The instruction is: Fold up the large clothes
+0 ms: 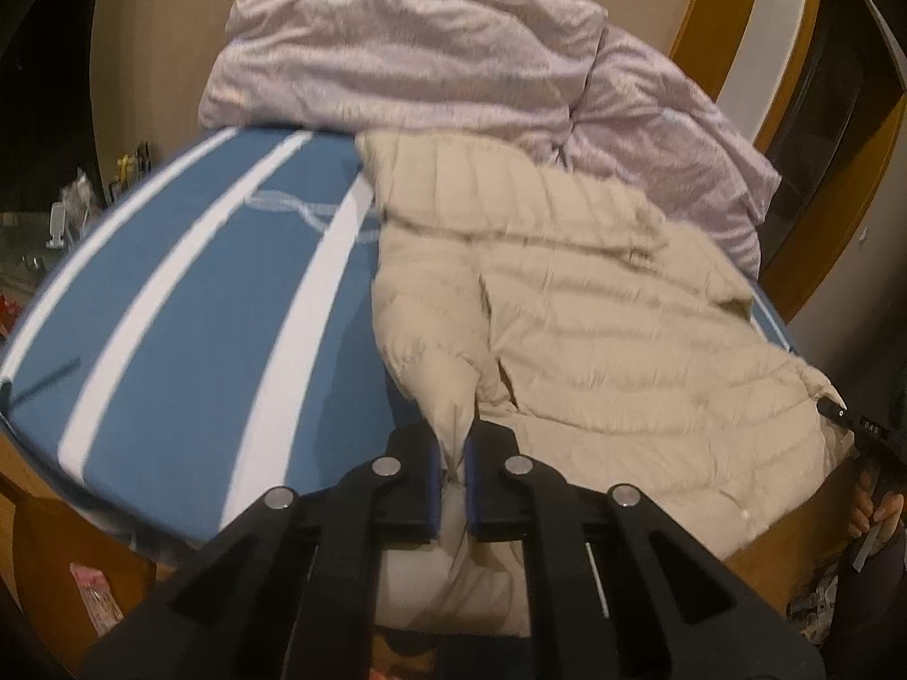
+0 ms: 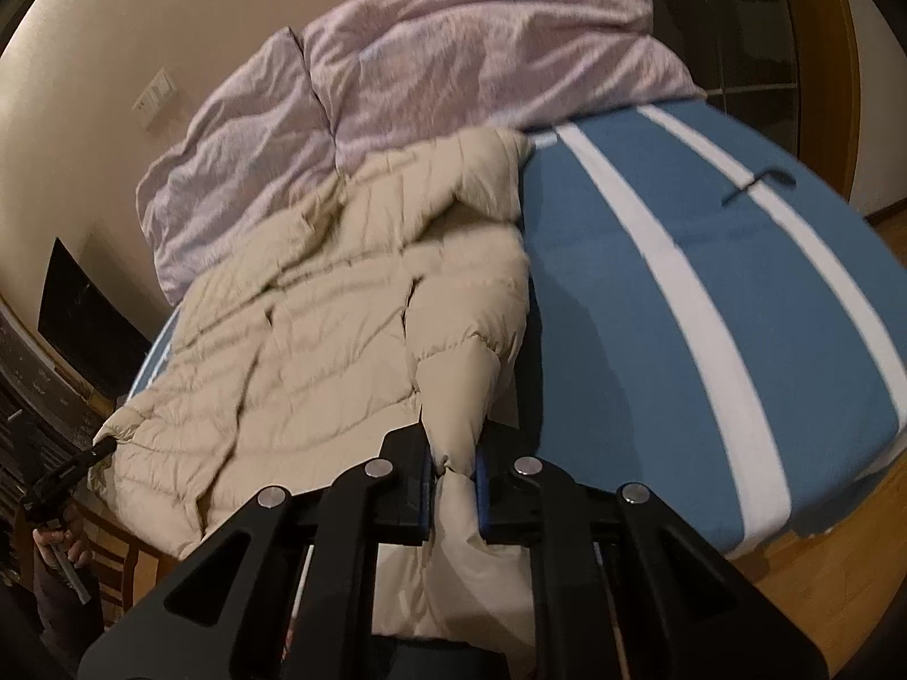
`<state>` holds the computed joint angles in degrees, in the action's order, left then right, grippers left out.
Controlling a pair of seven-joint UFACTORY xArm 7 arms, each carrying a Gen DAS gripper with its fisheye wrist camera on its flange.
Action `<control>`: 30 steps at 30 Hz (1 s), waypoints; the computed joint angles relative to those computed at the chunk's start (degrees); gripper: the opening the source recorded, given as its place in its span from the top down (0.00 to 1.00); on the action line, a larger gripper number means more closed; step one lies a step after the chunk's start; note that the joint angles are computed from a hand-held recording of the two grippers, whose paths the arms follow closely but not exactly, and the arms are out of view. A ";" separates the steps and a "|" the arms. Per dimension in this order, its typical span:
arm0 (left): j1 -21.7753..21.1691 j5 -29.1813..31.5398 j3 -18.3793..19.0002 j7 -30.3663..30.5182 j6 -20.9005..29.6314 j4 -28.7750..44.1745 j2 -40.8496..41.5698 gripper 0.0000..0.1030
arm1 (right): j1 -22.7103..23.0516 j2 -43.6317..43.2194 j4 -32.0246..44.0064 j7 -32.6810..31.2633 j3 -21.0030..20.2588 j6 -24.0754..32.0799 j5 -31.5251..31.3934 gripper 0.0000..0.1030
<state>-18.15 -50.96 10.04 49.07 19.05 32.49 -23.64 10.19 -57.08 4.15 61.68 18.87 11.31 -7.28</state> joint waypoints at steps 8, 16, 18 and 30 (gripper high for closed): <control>-0.64 -0.38 -1.44 -2.43 -2.46 8.67 4.22 0.94 | -7.24 3.66 6.90 -2.88 -0.30 -1.43 -1.83 0.90; 2.73 3.40 -6.51 -8.19 -4.64 21.04 15.41 0.94 | -17.64 16.93 17.11 -6.02 1.95 -6.51 -3.77 0.90; 4.32 5.72 -8.17 -10.66 -4.83 24.46 18.68 0.94 | -20.36 20.85 20.00 -6.34 2.94 -7.53 -4.31 0.90; 9.27 25.77 -12.71 -31.65 -1.41 48.67 41.24 0.94 | -36.05 44.92 38.75 -1.28 10.06 -9.04 -16.54 0.90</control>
